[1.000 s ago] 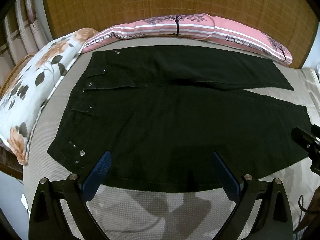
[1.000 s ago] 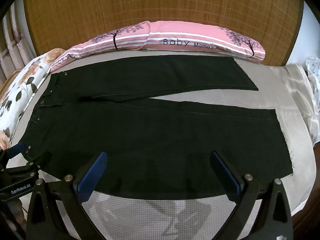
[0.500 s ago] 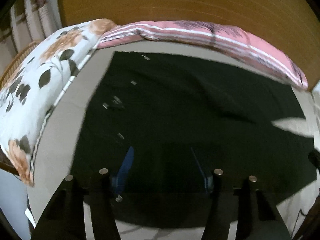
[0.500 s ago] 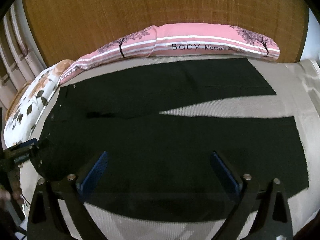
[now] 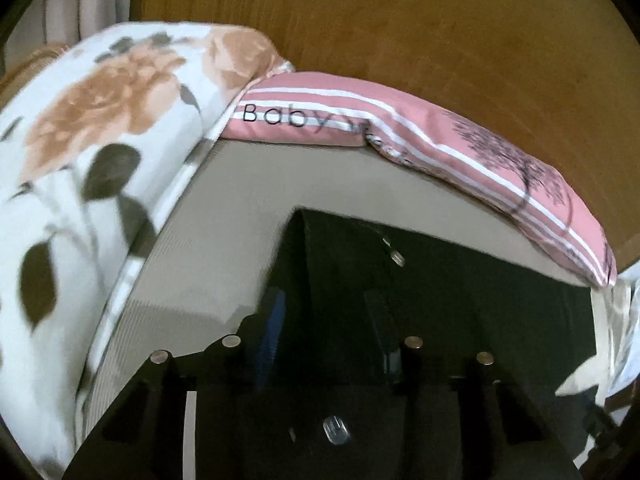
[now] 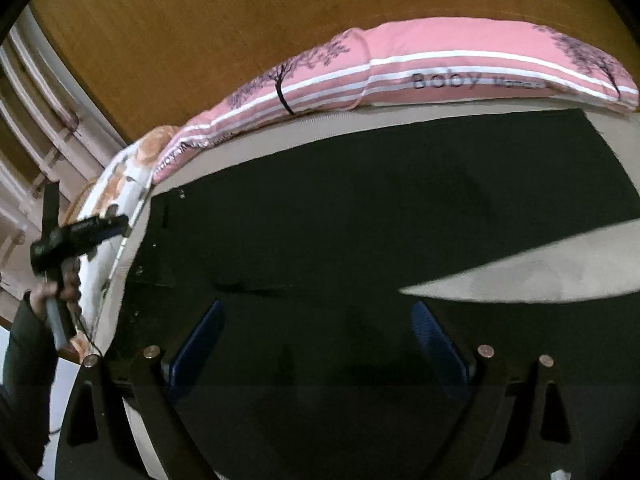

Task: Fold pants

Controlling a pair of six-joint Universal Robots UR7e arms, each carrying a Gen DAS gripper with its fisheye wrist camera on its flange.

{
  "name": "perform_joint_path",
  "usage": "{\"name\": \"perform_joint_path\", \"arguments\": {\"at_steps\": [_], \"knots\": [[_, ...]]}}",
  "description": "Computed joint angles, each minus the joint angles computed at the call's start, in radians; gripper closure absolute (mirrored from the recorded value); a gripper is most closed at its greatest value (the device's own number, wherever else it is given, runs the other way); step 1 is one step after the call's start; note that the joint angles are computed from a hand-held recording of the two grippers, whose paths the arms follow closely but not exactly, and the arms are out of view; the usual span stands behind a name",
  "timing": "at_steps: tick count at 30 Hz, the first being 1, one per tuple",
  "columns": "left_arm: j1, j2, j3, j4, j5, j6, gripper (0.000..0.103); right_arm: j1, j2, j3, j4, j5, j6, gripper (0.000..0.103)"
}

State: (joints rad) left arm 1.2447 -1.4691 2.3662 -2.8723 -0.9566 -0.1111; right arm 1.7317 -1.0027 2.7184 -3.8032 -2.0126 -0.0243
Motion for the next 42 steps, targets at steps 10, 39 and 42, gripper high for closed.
{"name": "perform_joint_path", "arguments": {"at_steps": [10,39,42], "knots": [[0.209,0.127,-0.202,0.08,-0.269,0.05,0.074,-0.04,0.13,-0.158,0.102,-0.008,-0.055,0.014],[0.28,0.07,-0.214,0.175,-0.453,-0.018,0.074,-0.046,0.215,-0.275,0.154,0.017,-0.127,0.014],[0.282,0.078,-0.203,0.179,-0.465,-0.014,0.074,-0.046,0.226,-0.282,0.158,0.011,-0.117,0.014]]}}
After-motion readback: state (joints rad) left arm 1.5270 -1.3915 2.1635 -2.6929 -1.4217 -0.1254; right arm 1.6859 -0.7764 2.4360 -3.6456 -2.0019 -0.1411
